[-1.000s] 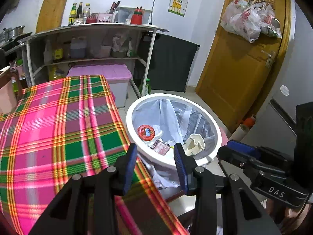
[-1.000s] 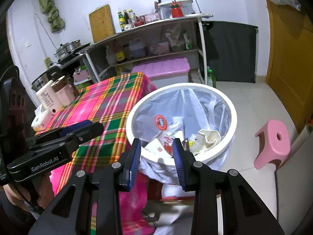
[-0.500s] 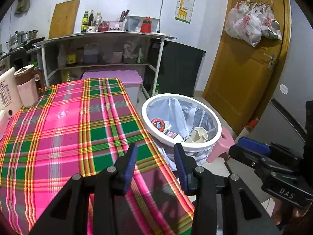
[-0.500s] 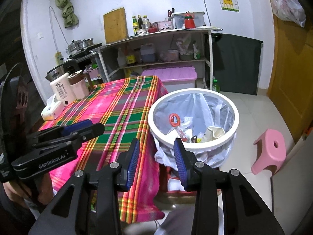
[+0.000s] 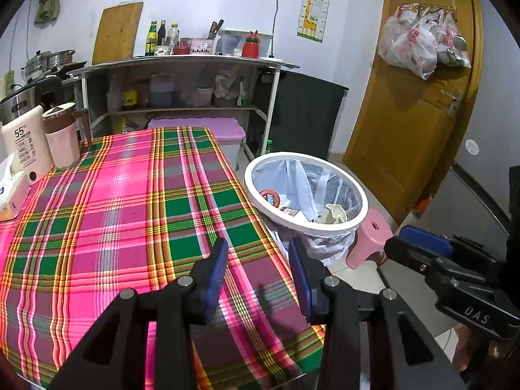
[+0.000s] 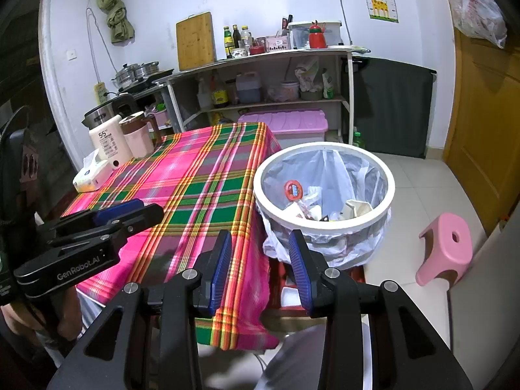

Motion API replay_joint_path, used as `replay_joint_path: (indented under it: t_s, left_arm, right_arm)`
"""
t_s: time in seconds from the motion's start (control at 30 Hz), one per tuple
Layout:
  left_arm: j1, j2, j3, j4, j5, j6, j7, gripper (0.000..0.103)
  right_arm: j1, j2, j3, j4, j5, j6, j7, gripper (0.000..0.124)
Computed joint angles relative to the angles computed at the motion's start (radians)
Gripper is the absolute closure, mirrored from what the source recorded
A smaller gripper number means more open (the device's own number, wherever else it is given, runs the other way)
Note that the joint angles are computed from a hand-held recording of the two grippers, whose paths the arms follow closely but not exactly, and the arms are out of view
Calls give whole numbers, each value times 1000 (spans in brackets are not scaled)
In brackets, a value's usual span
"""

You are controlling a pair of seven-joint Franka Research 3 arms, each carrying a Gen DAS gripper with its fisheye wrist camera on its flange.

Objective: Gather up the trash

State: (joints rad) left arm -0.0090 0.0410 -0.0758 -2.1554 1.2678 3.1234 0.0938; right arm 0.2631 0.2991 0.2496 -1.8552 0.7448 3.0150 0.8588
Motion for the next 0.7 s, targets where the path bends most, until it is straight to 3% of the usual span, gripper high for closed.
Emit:
replay_joint_path:
  t_s: [0.7]
  left_arm:
    - [4, -13, -10, -9, 33, -13, -27, 63]
  right_arm:
    - [1, -7, 3, -10, 14, 7, -13, 86]
